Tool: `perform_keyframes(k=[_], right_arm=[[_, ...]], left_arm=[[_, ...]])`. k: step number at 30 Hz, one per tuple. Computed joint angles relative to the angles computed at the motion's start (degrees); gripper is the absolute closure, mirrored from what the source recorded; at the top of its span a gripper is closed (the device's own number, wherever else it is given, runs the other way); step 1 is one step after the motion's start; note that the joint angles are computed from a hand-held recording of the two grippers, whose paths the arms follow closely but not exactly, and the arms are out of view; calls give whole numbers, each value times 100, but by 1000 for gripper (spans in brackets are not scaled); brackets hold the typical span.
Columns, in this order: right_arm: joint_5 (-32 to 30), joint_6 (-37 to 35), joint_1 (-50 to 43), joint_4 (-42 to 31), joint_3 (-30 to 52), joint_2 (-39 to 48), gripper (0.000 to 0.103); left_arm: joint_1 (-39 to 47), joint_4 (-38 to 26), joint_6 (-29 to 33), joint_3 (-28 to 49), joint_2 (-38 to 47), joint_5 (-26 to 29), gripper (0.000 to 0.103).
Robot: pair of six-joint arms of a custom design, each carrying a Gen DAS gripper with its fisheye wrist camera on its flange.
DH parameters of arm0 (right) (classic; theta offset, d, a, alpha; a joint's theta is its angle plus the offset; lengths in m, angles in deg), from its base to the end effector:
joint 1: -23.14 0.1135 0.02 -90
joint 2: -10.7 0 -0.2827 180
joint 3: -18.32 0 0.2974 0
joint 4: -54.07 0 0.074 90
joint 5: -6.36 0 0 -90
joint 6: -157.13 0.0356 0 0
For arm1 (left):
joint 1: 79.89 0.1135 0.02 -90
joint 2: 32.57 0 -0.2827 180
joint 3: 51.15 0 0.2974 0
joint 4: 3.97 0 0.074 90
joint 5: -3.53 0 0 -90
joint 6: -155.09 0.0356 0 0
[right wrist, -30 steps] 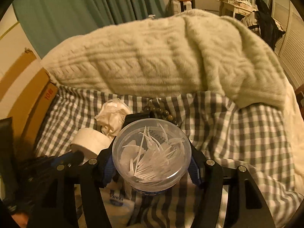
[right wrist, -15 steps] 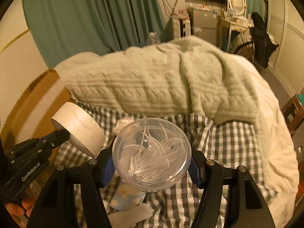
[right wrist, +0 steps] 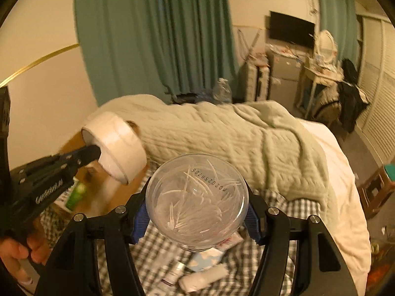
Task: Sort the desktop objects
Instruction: 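Carry the tape roll and clear jar into the cardboard box and open both grippers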
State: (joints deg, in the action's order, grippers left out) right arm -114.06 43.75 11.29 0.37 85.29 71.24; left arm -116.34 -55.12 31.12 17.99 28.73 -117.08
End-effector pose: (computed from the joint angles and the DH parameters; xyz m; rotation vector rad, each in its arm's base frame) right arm 0.2460 -0.0332 0.3160 -0.4670 2.2283 0.3186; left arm 0.2159 -0.1369 0.3303 -0.2110 2.1927 -0.0552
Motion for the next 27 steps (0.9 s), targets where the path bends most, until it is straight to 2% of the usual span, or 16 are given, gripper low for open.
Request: perform_keyframes(k=[4,12,17,20,22,25,27], right_arm=[[296,539,908,-52,94,-280,41],[1255,1868,3240,406,211,152,41],[1398,2354,3920,734,211,666,41],[1764,2383,4191,1003,108,762,40],[1793,2290,4213,1122,66,791,40],[1470,2337,4110,1248,59,829,39],[1105,2472,3996,1289,77,878,32]], left_arm=[[584,-384,223,-87,-499,-11,99],[2476,-443,944,-809,-1272,841,99],[3495,-178,1396,-1309,-1341,1557,99],[3510,-55,1455,-1496,-1334,1628,99],[3433,-35,1451,-1549,-1338,1578,99],[3353,-66,1363,-1536,-1310,1438,91],[3348,-140,1363,-1495,-1304,1398,72]])
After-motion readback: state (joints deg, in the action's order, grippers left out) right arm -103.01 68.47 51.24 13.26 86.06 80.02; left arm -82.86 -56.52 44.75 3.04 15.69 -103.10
